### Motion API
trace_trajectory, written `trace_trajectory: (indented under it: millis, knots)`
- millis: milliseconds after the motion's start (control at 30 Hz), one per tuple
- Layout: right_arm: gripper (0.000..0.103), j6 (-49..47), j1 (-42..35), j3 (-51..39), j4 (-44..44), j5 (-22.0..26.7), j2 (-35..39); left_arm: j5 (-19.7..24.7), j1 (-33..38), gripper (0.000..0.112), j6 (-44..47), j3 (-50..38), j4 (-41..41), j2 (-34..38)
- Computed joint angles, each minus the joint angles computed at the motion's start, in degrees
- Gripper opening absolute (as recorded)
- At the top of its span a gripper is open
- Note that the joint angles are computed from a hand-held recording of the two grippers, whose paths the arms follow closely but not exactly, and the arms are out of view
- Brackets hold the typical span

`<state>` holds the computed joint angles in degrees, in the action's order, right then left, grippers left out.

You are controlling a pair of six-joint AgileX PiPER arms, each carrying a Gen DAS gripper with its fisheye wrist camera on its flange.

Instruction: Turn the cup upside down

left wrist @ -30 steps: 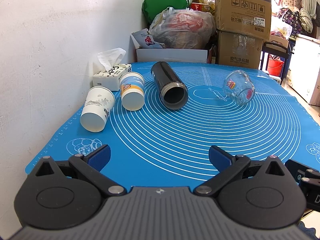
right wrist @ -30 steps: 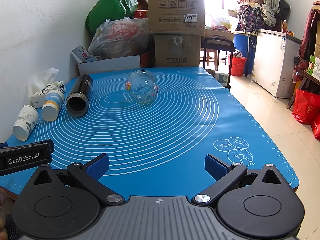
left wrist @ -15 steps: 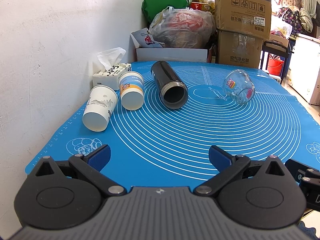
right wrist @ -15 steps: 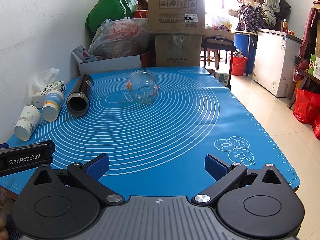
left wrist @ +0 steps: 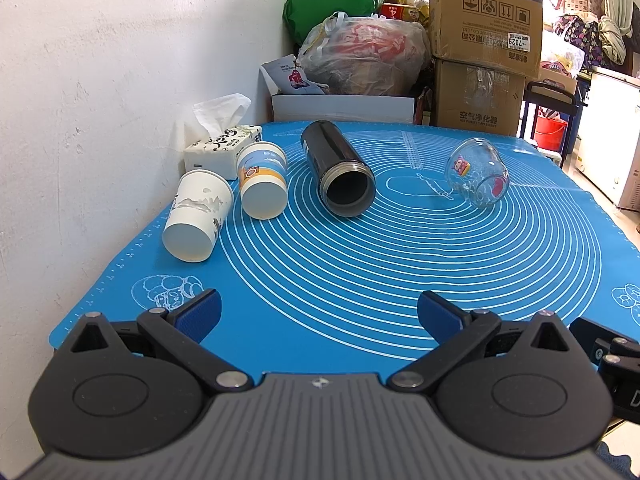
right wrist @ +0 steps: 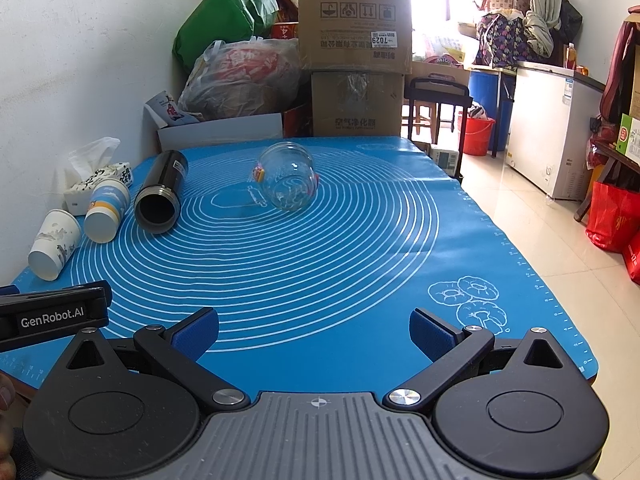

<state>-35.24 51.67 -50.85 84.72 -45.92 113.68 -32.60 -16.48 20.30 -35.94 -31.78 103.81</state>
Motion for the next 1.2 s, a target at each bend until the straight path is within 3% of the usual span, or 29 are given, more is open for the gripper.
trace_trajectory:
  millis: [833,1200]
  knots:
    - [0.103,-0.3,-0.1,0.1,0.4,0.4,-0.2,-0.1,0.3,0.103,-0.4,0.2,1.0,0.2]
    - [0.103,1.4,-3.7,0.8,-2.3,6.4,-2.0,4.0,1.6,0.103,-0.4,-1.2,3.2,-1.0]
